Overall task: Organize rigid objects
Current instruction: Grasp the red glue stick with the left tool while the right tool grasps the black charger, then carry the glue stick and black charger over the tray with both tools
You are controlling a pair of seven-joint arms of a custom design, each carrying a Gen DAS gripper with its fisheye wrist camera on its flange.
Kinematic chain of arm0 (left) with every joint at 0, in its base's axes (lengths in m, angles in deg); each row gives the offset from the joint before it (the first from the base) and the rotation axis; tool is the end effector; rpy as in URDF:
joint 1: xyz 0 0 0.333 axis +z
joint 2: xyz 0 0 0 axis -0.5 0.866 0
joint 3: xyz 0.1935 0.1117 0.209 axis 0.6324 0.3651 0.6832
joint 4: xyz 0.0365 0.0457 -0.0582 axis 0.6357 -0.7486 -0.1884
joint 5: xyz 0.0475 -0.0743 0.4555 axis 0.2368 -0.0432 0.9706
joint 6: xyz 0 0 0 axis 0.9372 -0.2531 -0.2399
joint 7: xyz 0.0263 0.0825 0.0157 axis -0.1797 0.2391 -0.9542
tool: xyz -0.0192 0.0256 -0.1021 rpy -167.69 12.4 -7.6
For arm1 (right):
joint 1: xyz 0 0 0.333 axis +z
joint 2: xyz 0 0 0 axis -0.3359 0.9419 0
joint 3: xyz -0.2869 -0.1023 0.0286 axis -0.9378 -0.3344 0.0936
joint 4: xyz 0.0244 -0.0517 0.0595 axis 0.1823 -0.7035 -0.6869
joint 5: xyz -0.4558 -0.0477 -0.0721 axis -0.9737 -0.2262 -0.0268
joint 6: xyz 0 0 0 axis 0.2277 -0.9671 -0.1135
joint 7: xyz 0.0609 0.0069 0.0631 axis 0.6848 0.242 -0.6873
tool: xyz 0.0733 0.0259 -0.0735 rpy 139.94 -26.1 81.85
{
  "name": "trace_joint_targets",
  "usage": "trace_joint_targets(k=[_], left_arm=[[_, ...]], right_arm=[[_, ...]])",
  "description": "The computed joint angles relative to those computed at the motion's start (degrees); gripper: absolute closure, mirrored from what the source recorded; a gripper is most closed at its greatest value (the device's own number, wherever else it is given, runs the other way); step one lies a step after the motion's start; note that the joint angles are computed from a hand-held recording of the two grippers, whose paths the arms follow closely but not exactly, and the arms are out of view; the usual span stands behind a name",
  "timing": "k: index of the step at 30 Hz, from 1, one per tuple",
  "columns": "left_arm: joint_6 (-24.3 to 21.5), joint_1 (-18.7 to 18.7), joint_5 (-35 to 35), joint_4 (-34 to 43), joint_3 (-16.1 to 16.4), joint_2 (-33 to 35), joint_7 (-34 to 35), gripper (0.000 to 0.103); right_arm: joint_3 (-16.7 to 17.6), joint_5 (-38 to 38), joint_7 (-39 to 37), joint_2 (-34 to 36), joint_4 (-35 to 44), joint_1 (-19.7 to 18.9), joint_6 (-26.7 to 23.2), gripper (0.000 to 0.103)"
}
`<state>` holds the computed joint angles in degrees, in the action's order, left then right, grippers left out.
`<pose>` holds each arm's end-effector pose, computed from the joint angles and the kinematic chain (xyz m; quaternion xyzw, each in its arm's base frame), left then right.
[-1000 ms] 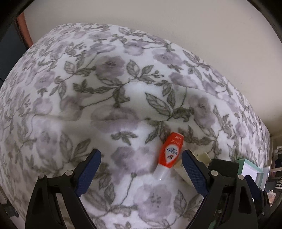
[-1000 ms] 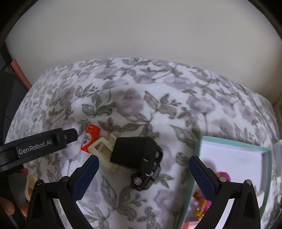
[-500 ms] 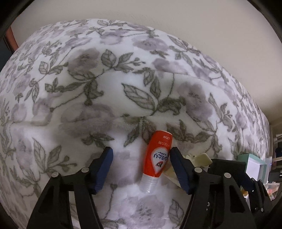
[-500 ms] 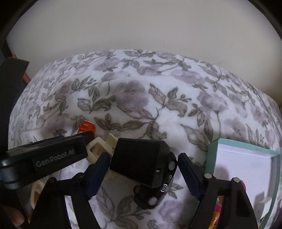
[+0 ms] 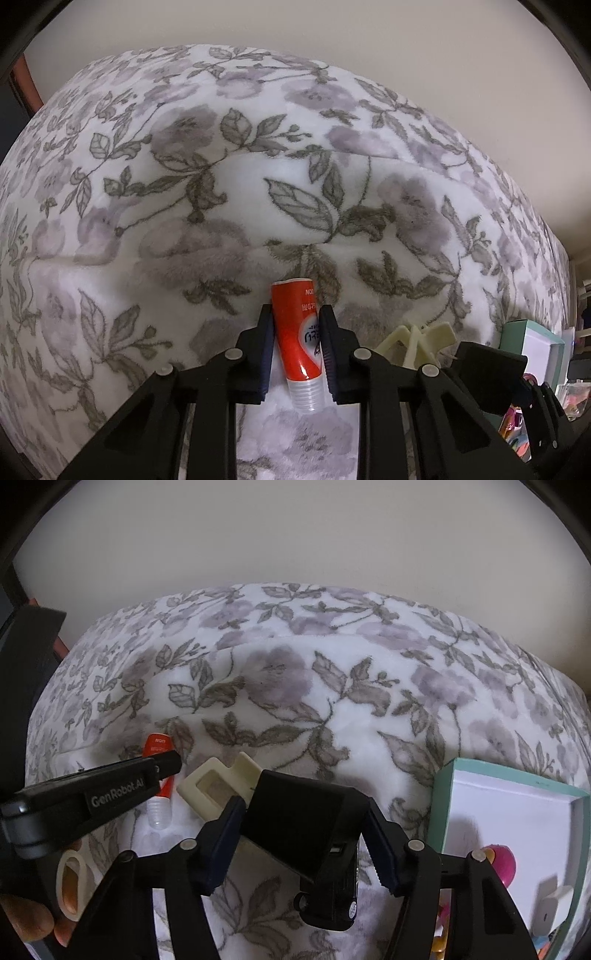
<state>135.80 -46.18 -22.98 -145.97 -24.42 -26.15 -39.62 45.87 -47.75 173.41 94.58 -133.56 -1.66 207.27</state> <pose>0.6380 -0.3043 0.2911 -0.7792 0.6051 -0.1524 0.0586 0.6039 0.2323 0.3084 -0.7311 0.6367 -0.1410 0.2007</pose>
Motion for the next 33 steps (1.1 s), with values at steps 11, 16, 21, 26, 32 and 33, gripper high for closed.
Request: trace_joint_targets(k=[11, 16, 21, 26, 32, 33], left_arm=[[0.3, 0.3, -0.5, -5.9, -0.8, -7.4, -3.0, 0.079], [0.4, -0.2, 2.2, -8.7, -1.4, -11.8, -5.2, 0.079], [1.2, 0.1, 3.4, -10.4, -2.2, -15.3, -6.2, 0.079], [2.6, 0.0, 5.0, -9.6, -3.1, -16.0, -6.2, 0.079], [3.1, -1.2, 7.7, -7.2, -3.7, -15.2, -6.7, 0.079], [3.1, -1.5, 8.0, -6.6, -3.8, -14.8, -6.6, 0.079]], right_arm=[[0.5, -1.7, 3.4, -8.9, -6.8, -1.0, 1.7, 0.037], [1.3, -1.4, 5.7, -14.9, -11.4, -2.4, 3.1, 0.037], [2.7, -3.9, 9.6, -20.1, -15.3, -5.4, 3.8, 0.037], [2.5, -3.2, 9.2, -22.9, -17.3, -7.8, 3.8, 0.037], [1.1, -1.8, 8.3, -24.2, -18.3, -10.4, 3.4, 0.037], [0.5, -0.8, 7.6, -24.5, -18.6, -10.5, 3.5, 0.037]])
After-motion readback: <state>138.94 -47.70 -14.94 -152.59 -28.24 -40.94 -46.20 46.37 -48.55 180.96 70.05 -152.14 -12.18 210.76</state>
